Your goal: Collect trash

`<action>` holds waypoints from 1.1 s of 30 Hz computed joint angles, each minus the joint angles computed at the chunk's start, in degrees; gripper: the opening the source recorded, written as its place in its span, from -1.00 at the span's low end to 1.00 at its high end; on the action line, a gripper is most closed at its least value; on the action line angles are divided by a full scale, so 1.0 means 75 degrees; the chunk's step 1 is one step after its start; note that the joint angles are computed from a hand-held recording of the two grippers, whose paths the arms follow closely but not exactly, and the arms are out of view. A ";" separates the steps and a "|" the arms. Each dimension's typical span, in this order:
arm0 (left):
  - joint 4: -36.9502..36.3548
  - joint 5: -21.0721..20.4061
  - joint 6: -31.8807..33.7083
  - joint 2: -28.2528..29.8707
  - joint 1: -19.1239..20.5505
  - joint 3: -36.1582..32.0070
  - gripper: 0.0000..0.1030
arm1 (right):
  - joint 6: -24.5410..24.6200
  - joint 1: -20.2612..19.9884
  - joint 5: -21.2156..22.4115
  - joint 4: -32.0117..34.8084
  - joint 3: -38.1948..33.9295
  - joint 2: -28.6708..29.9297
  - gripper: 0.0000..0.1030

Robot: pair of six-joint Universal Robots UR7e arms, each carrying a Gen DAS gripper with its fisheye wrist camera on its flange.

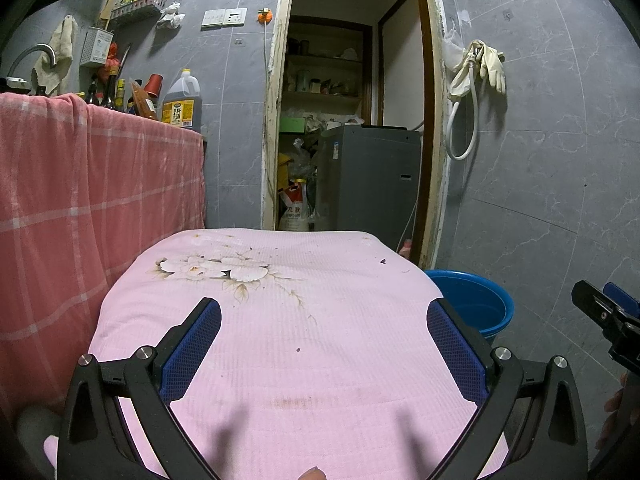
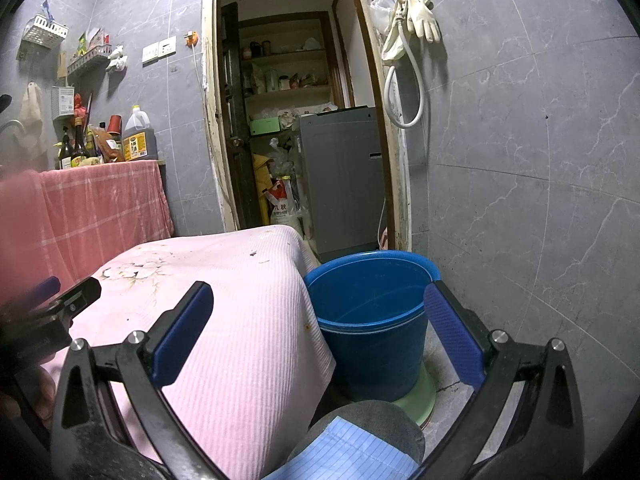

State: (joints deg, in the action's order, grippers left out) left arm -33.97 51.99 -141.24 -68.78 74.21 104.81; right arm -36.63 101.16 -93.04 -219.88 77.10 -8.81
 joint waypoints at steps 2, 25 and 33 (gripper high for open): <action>0.0005 0.0000 -0.0003 -0.0001 0.0001 -0.0001 0.96 | -0.0001 0.0000 0.0001 0.0004 -0.0002 0.0000 1.00; 0.0013 -0.0037 -0.0132 0.0004 0.0030 0.0027 0.96 | 0.0003 0.0000 0.0000 0.0002 0.0007 -0.0003 1.00; -0.0204 -0.0220 -0.0231 0.0036 -0.0030 0.0133 0.96 | -0.0005 -0.0002 0.0005 0.0002 0.0005 -0.0005 1.00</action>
State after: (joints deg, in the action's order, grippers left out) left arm -35.50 50.34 -142.98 -68.51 73.99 105.81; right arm -36.67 101.14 -93.00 -219.86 77.14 -8.85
